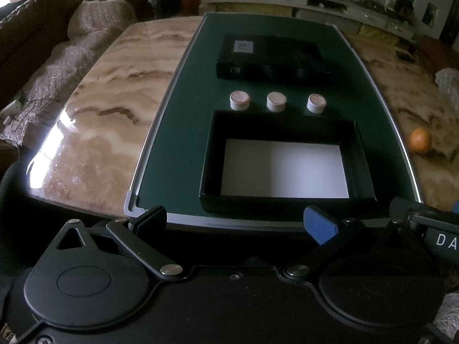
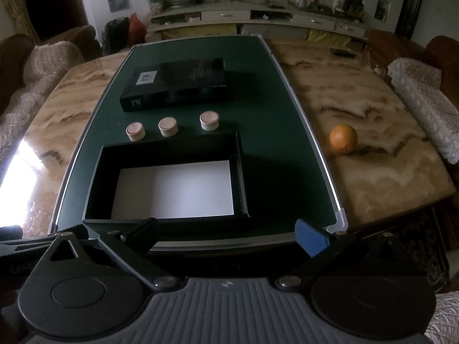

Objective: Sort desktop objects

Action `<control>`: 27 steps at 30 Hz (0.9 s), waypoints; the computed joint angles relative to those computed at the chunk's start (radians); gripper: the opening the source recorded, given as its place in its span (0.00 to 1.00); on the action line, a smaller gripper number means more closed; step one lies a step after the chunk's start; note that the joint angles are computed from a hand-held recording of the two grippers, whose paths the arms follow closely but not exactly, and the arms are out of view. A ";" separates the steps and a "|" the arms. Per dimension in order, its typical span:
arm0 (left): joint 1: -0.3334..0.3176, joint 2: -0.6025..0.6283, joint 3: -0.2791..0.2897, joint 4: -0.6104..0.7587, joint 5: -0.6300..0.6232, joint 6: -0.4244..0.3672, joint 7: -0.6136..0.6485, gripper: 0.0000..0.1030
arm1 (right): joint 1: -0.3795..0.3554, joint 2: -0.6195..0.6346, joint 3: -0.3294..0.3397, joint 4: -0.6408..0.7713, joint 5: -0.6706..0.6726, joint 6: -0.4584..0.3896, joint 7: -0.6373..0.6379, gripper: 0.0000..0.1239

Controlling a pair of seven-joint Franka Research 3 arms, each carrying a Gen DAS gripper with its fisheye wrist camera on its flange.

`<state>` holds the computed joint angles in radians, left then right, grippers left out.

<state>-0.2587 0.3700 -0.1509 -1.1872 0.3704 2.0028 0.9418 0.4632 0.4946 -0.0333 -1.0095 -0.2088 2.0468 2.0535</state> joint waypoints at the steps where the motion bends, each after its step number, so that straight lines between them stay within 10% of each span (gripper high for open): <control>1: 0.000 0.001 0.000 0.001 0.000 -0.002 0.000 1.00 | -0.001 0.000 0.001 0.000 0.002 0.000 -0.001 0.83; 27: -0.001 0.016 0.004 0.023 0.001 -0.029 0.003 1.00 | 0.005 0.024 -0.004 0.025 0.004 0.012 -0.020 0.83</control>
<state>-0.2595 0.3861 -0.1468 -1.1639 0.3716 1.9736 0.9446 0.4683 0.5189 -0.0378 -0.9844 -0.2050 2.0584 2.0334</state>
